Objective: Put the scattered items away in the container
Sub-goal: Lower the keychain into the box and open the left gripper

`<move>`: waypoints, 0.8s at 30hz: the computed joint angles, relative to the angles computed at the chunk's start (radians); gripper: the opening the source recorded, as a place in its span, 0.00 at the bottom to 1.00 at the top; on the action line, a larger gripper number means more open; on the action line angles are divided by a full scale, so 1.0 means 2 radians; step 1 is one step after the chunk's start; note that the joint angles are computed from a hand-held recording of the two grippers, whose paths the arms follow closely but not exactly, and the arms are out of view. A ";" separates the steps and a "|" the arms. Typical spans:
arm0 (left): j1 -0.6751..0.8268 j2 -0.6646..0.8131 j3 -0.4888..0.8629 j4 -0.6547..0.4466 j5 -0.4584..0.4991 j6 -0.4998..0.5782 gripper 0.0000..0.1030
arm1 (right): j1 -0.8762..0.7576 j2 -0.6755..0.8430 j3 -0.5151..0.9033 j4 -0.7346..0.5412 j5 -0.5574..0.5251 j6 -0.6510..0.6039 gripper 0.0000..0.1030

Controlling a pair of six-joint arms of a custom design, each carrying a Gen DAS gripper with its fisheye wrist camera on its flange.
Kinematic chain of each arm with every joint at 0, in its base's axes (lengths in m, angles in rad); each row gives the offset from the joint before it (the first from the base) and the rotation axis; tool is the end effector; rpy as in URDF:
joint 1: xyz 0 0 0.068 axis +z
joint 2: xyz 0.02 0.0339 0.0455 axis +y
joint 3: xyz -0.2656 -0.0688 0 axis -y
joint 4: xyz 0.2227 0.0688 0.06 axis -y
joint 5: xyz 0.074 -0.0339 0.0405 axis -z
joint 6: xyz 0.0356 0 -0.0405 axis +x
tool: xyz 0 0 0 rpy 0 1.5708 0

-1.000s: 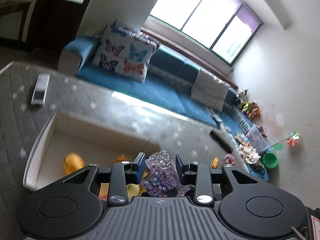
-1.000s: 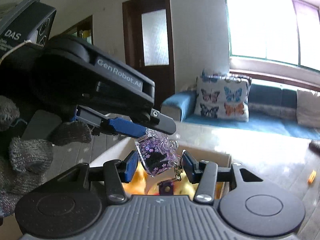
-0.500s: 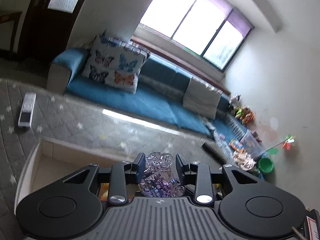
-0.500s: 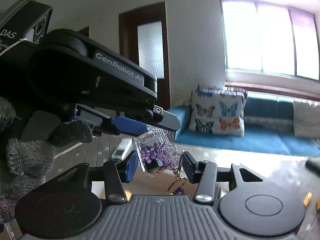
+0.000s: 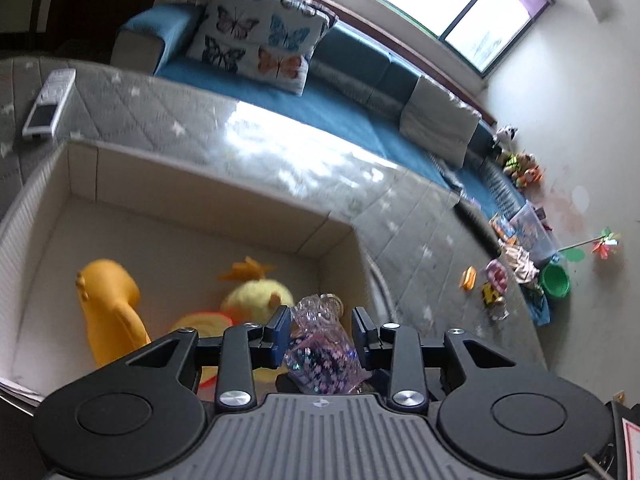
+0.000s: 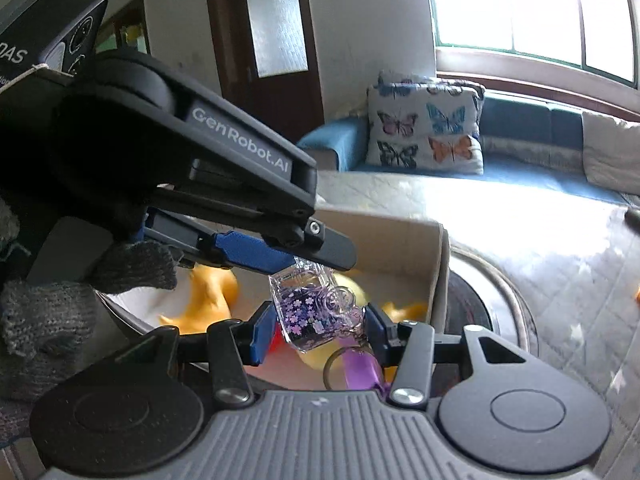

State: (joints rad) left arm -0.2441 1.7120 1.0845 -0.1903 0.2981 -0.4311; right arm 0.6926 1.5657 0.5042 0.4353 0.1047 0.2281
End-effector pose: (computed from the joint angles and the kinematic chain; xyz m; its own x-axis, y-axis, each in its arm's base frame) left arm 0.3339 -0.0940 0.2155 -0.8212 -0.2071 -0.5317 0.0911 0.8723 -0.4804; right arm 0.2088 0.1684 0.1498 -0.5682 -0.1792 -0.8031 -0.4531 0.8828 0.1236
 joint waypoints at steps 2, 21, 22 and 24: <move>0.001 0.006 -0.006 0.009 0.004 0.004 0.35 | -0.005 0.015 0.001 0.003 0.000 0.002 0.47; 0.007 -0.067 -0.088 0.039 -0.031 0.034 0.36 | 0.016 -0.003 -0.030 0.020 0.032 0.002 0.58; 0.006 -0.075 -0.095 0.040 -0.035 0.036 0.36 | 0.021 -0.010 -0.033 0.018 0.037 0.003 0.61; 0.004 -0.093 -0.111 0.042 -0.042 0.041 0.36 | 0.033 -0.023 -0.039 0.014 0.048 0.007 0.70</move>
State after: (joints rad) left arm -0.2361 1.5268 0.8622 -0.1059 0.2133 -0.3487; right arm 0.7580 1.5194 0.4263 0.4625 0.2017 0.2420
